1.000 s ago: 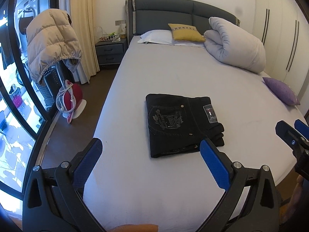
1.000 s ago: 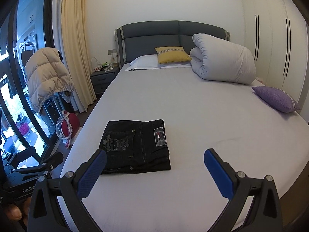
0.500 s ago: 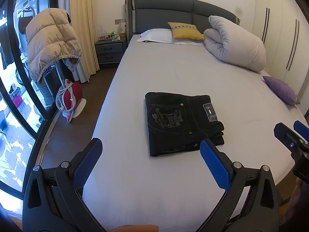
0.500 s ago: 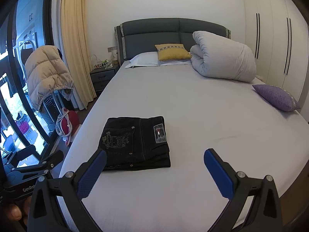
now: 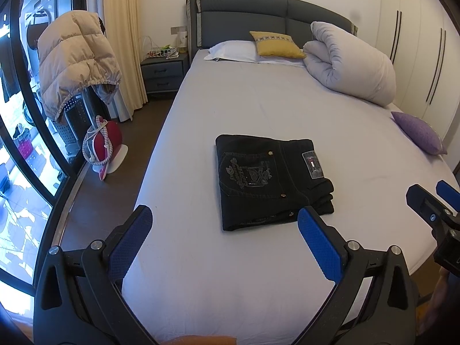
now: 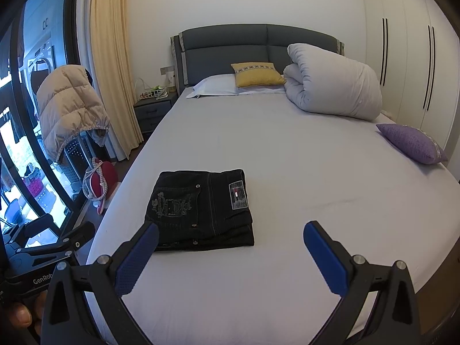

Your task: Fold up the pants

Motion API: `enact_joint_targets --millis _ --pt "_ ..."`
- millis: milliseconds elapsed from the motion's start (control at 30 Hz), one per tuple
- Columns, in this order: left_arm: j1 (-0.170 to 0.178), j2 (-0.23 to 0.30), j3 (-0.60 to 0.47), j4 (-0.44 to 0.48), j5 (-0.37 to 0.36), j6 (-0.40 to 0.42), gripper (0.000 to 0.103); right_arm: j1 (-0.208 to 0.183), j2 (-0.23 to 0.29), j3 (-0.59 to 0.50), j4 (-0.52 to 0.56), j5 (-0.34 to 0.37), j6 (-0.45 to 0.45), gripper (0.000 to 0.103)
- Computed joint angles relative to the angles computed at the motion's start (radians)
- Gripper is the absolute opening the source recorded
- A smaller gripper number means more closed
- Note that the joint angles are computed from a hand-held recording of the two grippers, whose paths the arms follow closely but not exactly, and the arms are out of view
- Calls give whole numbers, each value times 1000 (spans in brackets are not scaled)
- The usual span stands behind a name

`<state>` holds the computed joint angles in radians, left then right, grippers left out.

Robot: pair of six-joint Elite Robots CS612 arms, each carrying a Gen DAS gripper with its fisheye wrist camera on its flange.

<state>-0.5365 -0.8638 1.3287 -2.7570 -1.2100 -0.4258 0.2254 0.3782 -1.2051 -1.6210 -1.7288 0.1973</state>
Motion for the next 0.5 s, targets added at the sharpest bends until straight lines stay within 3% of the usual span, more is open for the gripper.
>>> enact_joint_targets --millis 500 --pt "3 3 -2 3 -9 0 103 2 2 -3 7 0 -1 103"
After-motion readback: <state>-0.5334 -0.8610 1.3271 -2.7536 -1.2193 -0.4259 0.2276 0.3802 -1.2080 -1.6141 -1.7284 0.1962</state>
